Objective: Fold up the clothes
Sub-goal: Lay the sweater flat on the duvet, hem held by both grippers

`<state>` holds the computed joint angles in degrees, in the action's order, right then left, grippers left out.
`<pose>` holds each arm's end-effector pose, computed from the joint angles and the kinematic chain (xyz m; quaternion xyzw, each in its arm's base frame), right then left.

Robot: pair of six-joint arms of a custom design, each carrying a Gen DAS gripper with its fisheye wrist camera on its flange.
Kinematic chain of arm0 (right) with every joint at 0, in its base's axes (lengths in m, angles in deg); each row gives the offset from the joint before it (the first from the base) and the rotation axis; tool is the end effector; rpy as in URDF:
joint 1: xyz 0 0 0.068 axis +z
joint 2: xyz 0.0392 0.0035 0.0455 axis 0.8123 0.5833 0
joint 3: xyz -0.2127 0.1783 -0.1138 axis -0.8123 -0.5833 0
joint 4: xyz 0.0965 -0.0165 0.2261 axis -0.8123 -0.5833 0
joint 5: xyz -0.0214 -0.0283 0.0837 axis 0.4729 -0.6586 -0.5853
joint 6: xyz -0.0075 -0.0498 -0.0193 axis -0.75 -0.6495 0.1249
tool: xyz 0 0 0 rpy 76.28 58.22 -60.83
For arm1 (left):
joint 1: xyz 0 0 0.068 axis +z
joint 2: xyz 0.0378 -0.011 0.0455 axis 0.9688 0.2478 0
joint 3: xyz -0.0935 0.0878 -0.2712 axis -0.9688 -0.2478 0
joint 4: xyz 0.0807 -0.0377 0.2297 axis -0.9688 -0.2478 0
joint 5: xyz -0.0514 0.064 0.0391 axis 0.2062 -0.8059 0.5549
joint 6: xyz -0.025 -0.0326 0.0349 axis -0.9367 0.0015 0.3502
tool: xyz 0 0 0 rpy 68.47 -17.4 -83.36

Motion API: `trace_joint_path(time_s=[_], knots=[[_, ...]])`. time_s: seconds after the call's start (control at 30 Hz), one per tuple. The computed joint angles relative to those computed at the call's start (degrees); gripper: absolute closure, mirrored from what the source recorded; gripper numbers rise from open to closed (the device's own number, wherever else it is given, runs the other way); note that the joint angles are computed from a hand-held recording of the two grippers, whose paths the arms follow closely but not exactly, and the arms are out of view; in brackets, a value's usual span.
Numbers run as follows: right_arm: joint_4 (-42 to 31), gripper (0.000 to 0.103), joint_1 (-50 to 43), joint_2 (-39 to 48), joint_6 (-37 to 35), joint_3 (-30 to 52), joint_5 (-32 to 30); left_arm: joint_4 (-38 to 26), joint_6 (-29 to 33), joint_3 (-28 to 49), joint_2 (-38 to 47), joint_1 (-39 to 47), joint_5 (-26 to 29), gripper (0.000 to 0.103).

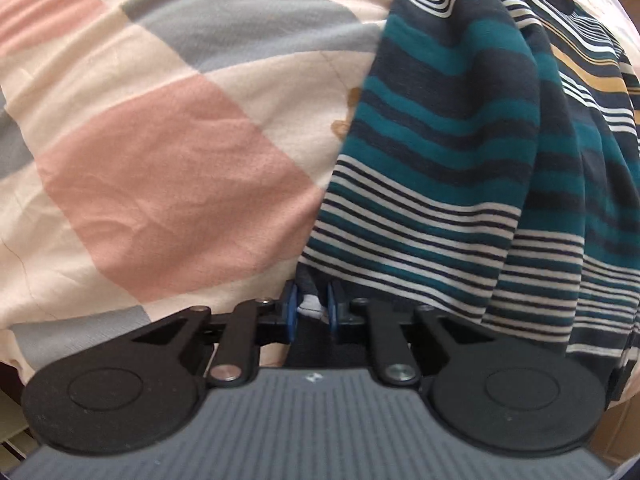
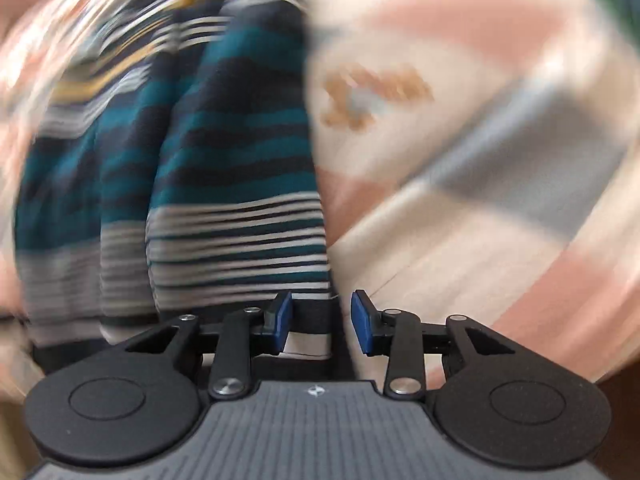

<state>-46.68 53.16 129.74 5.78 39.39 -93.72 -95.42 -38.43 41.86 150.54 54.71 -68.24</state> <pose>0.3436 0.0008 0.2141 -0.1437 0.9816 0.0982 0.0784 0.1862 -0.0692 0.1677 -0.3033 0.9488 -0.0309 0.0824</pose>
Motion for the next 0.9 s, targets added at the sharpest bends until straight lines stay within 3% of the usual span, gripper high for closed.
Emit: trace_joint_path(time_s=[0.03,0.07,0.1,0.17,0.2,0.27,0.33,0.4,0.53,0.77,0.9], knots=[[0.1,0.065,1.3,-2.3,-4.5,-1.6,0.2,-0.5,-0.5,0.2,-0.4,-0.5,-0.3,0.091],[0.0,0.058,2.6,-4.6,-9.0,-2.9,0.3,-0.8,-1.2,0.2,-0.6,-1.1,-0.5,0.091],[0.3,0.054,3.7,-5.9,-9.7,-4.5,0.0,-0.9,-1.6,0.2,-0.7,-1.7,-0.6,0.091],[1.0,0.051,5.8,-8.4,-10.4,-7.5,-0.5,-1.1,-2.5,0.1,-0.8,-2.8,-0.8,0.089],[2.0,0.049,7.0,-8.4,-7.4,-8.8,-0.2,-0.9,-2.8,-0.1,-0.7,-3.3,-0.8,0.089],[5.1,0.037,10.1,-8.0,-2.7,-11.4,3.6,-1.0,-3.1,-0.1,-0.7,-4.0,-1.1,0.088],[9.5,0.039,11.3,-9.6,-1.5,-15.0,6.9,-1.4,-3.0,-0.1,-1.2,-4.1,-1.1,0.088],[9.7,0.042,8.1,-9.8,0.6,-15.2,3.8,-2.0,-3.0,-0.1,-1.8,-4.2,-1.1,0.087],[6.2,0.058,-1.8,-7.5,3.8,-12.6,-3.9,-2.5,-4.1,0.1,-1.9,-4.8,-1.3,0.086],[7.0,0.059,-5.9,-4.8,4.2,-12.9,-8.6,-4.0,-4.3,2.5,0.7,-6.7,-2.1,0.087],[9.5,0.065,-6.4,-4.3,4.3,-14.4,-11.1,-3.6,-5.0,2.3,0.2,-8.2,-2.1,0.087]])
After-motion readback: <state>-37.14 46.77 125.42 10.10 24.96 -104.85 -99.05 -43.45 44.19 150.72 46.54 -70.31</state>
